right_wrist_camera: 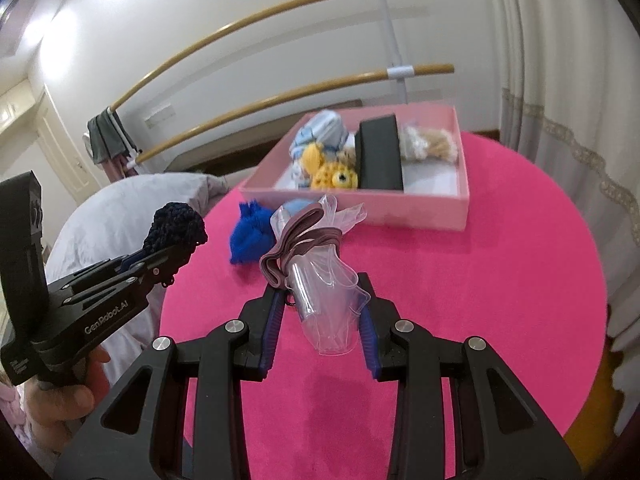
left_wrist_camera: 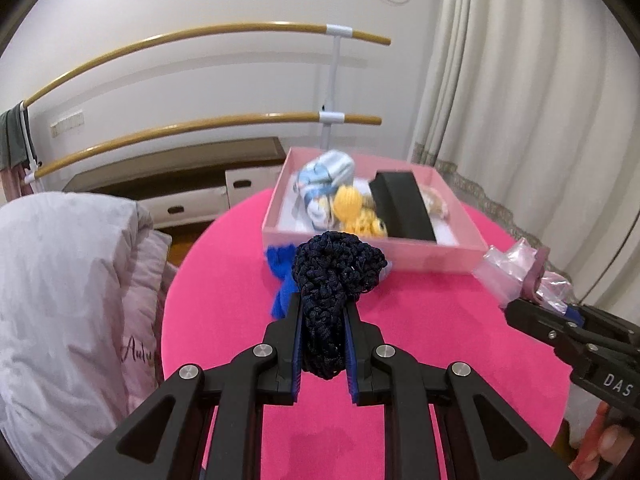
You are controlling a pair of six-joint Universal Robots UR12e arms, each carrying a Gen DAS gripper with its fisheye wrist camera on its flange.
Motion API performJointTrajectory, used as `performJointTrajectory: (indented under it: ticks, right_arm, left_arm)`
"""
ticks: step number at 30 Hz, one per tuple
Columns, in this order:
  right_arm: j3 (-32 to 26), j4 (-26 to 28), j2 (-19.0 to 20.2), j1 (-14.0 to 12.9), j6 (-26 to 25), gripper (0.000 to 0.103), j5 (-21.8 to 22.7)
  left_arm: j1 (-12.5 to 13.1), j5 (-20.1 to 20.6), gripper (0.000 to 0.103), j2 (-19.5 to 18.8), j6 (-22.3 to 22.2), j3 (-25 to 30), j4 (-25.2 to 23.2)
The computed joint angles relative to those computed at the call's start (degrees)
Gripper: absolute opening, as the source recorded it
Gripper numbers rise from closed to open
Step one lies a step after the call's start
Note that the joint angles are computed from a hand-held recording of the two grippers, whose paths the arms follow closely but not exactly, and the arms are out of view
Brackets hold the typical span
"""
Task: Organize soft objects
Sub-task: 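Carry the navy knitted item and clear bag into the pink box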
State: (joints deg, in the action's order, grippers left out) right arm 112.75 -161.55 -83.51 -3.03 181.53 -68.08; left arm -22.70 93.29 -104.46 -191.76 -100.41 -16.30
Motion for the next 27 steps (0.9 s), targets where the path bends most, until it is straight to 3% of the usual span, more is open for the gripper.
performJointTrajectory:
  ticks: [10, 27]
  right_arm:
    - [-4.7, -2.1, 1.5, -0.7, 0.6, 0.033, -1.8]
    - [-15.0, 2.8, 8.5, -1.4, 1.9, 0.033, -6.1]
  left_arm:
    - [1.5, -1.8, 0.014, -2.8, 1.1, 5.6, 0.3]
    - [3.0, -4.6, 0.014, -13.4, 3.0, 21.7, -5.9]
